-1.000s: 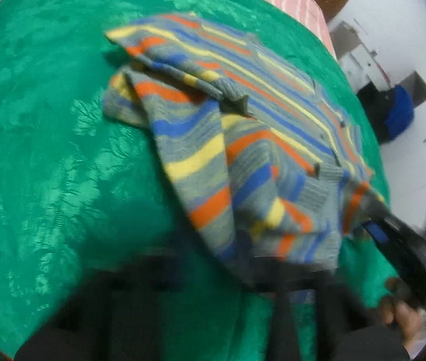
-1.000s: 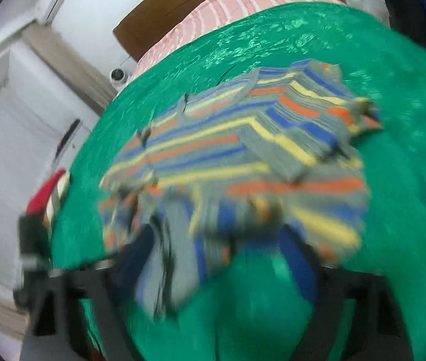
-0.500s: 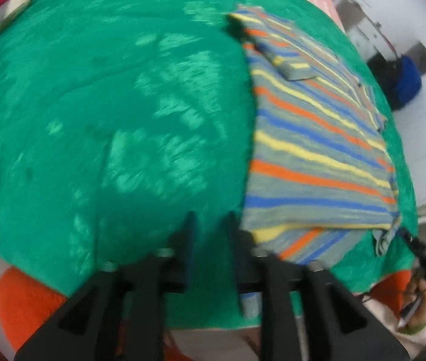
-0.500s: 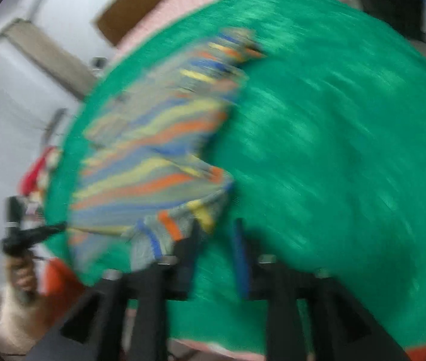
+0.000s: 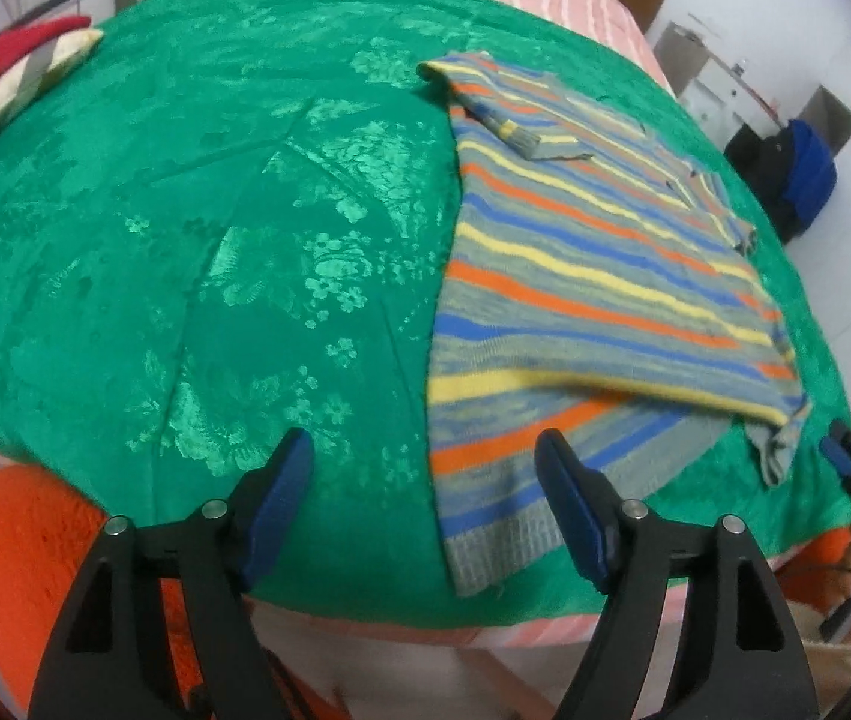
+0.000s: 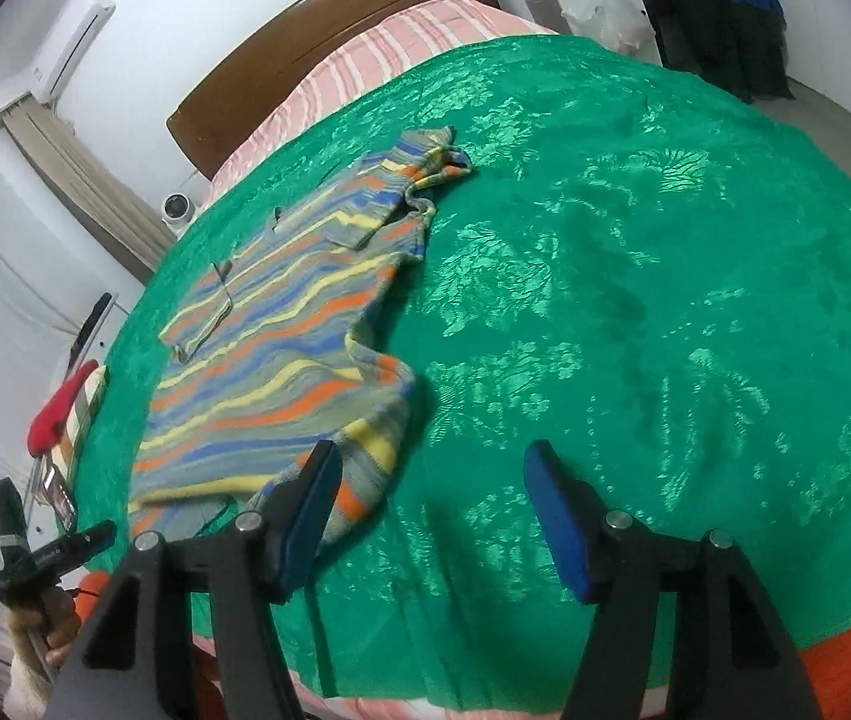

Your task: Fold small clothes

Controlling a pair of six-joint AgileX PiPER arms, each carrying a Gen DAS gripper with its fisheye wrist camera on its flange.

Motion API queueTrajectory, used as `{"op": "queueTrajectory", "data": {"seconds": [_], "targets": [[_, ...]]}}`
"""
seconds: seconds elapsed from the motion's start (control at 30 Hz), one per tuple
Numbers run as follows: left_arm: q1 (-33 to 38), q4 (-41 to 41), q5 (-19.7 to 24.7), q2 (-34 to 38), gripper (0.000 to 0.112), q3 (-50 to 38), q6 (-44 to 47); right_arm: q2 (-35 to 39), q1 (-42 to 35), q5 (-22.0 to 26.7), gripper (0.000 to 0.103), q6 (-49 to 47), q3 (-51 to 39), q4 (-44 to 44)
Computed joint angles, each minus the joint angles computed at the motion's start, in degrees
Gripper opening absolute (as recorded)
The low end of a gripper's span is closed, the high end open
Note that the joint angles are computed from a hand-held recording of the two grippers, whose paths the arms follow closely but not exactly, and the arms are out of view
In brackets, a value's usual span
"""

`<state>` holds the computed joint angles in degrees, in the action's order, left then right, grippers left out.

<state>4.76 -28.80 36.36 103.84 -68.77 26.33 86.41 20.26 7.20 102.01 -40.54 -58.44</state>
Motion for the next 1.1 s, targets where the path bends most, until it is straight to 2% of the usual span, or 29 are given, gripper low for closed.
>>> {"op": "queueTrajectory", "data": {"seconds": [0.07,0.13,0.23,0.37,0.53,0.9,1.1], "targets": [[-0.8,1.1,-2.7,-1.1,0.083,1.8,0.1,0.1,1.7,1.5,0.063,5.1,0.2,-4.9],[-1.9,3.6,-5.6,-2.0,0.087,3.2,-0.9,0.5,3.0,2.9,0.063,5.3,-0.1,-5.2],[-2.4,5.9,-7.0,-2.1,0.092,4.1,-2.5,1.3,3.7,3.4,0.063,4.8,-0.5,-5.0],[-2.2,9.9,-5.5,0.6,0.094,2.1,-8.0,1.4,4.0,4.4,0.063,9.0,-0.4,-8.7],[-0.3,8.8,-2.3,3.1,0.096,0.1,-8.9,1.7,2.8,3.6,0.063,11.8,0.5,-10.5],[-2.4,13.3,-3.6,4.3,0.102,0.1,-12.5,2.8,1.9,2.1,0.063,17.6,1.1,-15.8],[-2.7,13.8,-3.4,5.2,0.103,-0.8,-13.4,3.1,1.8,2.1,0.063,16.4,0.8,-14.6]]}}
